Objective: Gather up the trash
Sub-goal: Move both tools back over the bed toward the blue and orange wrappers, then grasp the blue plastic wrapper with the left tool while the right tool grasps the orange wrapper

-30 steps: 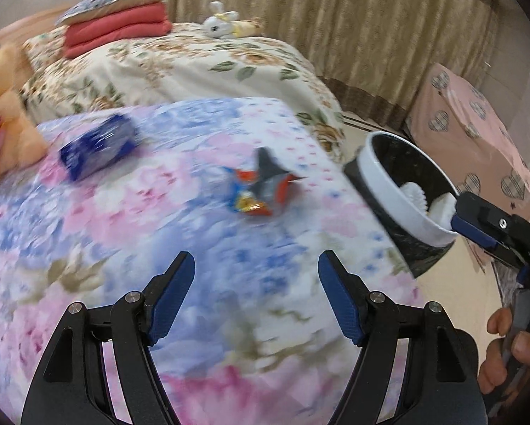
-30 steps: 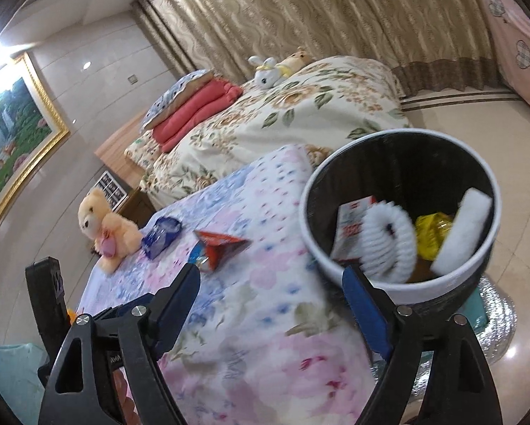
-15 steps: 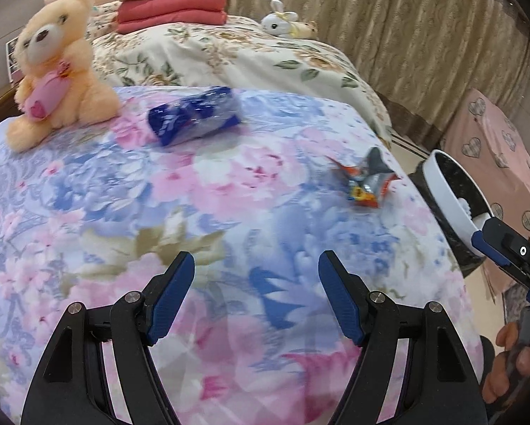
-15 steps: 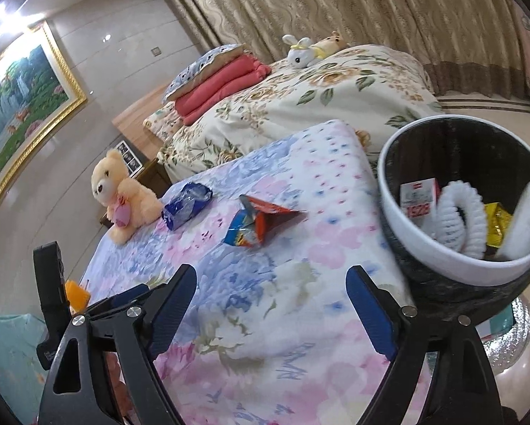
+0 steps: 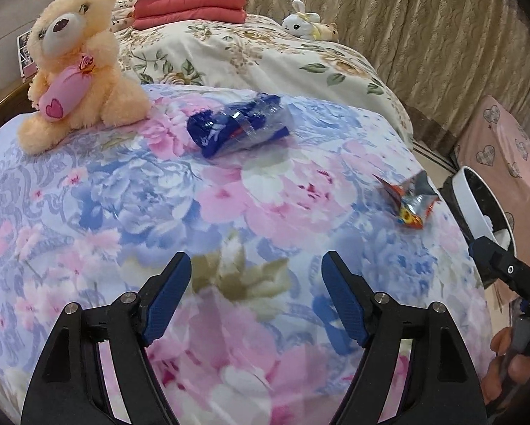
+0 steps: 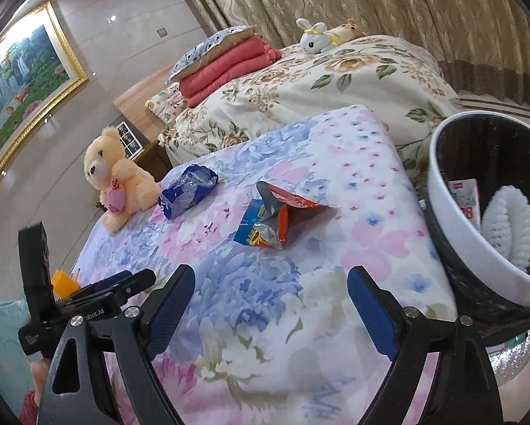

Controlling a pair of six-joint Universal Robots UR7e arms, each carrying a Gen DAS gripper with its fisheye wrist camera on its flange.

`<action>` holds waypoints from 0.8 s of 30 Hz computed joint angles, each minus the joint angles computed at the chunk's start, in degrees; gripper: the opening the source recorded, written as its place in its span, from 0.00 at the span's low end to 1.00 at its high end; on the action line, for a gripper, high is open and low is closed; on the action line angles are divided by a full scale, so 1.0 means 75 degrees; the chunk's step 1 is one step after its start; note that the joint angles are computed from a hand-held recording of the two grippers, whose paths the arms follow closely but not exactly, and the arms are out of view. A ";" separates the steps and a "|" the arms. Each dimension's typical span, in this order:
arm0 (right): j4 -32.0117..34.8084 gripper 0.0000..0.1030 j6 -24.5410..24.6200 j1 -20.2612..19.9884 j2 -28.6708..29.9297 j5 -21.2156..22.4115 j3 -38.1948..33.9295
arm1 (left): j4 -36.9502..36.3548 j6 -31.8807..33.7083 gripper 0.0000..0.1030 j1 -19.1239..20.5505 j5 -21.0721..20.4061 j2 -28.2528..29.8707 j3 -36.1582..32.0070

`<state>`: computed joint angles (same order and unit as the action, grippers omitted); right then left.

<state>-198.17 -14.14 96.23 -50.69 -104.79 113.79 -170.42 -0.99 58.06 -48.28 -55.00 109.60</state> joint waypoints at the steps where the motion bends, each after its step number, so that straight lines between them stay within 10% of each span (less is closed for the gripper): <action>1: 0.0055 0.87 -0.0003 0.0001 0.0046 -0.0021 -0.0072 | -0.0001 0.0065 0.76 0.0030 0.0020 0.0033 -0.0082; 24: 0.1109 0.83 0.0334 -0.0058 0.0803 -0.0255 -0.1548 | 0.0317 0.2822 0.92 0.0706 0.0138 0.1753 -0.3028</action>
